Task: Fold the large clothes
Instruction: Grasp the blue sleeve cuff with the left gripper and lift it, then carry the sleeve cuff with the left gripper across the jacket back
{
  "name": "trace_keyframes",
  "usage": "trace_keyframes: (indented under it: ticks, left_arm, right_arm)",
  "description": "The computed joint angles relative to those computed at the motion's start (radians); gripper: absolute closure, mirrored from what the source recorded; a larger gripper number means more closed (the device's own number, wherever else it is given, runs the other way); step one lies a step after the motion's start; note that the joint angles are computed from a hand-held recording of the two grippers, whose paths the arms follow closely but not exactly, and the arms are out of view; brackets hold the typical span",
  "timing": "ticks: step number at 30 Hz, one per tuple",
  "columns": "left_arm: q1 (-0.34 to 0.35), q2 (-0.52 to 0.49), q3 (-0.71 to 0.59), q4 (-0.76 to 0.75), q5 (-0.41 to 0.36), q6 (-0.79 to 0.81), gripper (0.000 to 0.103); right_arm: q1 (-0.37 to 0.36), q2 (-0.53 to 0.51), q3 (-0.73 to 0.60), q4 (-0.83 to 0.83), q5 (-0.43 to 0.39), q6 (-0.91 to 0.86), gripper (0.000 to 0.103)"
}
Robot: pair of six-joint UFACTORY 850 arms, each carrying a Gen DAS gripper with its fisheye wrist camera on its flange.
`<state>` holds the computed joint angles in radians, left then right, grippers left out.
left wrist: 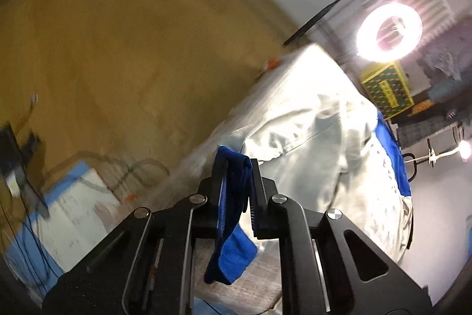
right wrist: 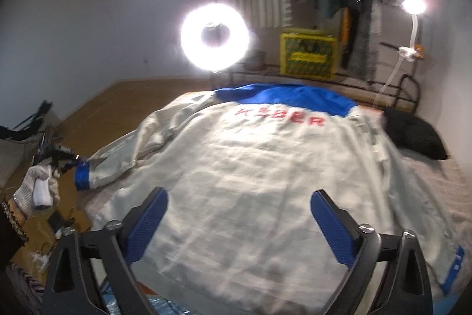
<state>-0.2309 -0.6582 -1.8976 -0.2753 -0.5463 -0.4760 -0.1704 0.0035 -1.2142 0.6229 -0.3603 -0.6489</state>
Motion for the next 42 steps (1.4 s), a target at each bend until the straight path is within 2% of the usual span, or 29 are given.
trace_keyframes:
  ticks: [1,4,6,8,12,15,20,22,25,28,29,30,34,38,42]
  left_arm:
    - [-0.004,0.016,0.007,0.012,0.022,0.003,0.093]
    - [-0.016,0.059,0.025,0.031,0.078,0.022,0.093]
    - [-0.031,0.081,0.029,0.059,0.106,0.035,0.093]
    - [-0.047,0.097,0.029,0.094,0.126,0.040,0.093]
    - [-0.082,0.119,0.025,0.095,0.151,0.086,0.094]
    - [-0.106,0.130,0.022,0.113,0.160,0.114,0.095]
    - [-0.140,0.165,0.051,0.093,0.181,0.184,0.099]
    - [-0.154,0.160,0.044,0.079,0.161,0.221,0.099]
    - [-0.161,0.157,0.055,-0.012,0.136,0.298,0.100]
    - [-0.173,0.178,0.090,-0.081,0.128,0.387,0.100]
    - [-0.185,0.188,0.105,-0.062,0.132,0.397,0.101]
    - [-0.202,0.202,0.123,-0.043,0.135,0.412,0.101]
    - [-0.259,0.218,0.155,-0.027,0.120,0.489,0.101]
    - [-0.323,0.224,0.184,-0.010,0.060,0.596,0.101]
    - [-0.366,0.221,0.210,0.034,0.005,0.641,0.101]
  right_arm:
    - [0.001,-0.021,-0.016,0.048,-0.026,-0.046,0.014]
    - [0.011,-0.090,-0.067,0.156,-0.102,-0.145,0.033]
    - [0.028,-0.143,-0.108,0.165,-0.140,-0.158,0.051]
    - [0.058,-0.211,-0.165,0.131,-0.174,-0.138,0.063]
    - [0.117,-0.362,-0.305,0.084,-0.240,-0.086,0.075]
    - [0.155,-0.490,-0.437,0.079,-0.290,-0.040,0.080]
    - [0.207,-0.662,-0.610,0.037,-0.373,0.063,0.081]
    - [0.216,-0.700,-0.639,0.007,-0.391,0.106,0.081]
    - [0.217,-0.704,-0.638,0.014,-0.388,0.096,0.083]
    - [0.194,-0.691,-0.640,0.059,-0.441,0.070,0.072]
    - [0.183,-0.676,-0.626,0.077,-0.439,0.052,0.063]
    - [0.171,-0.660,-0.612,0.095,-0.436,0.033,0.058]
    - [0.111,-0.659,-0.654,0.161,-0.501,0.019,0.058]
    - [0.070,-0.719,-0.792,0.179,-0.563,0.075,0.057]
    - [0.065,-0.822,-0.992,0.119,-0.627,0.162,0.056]
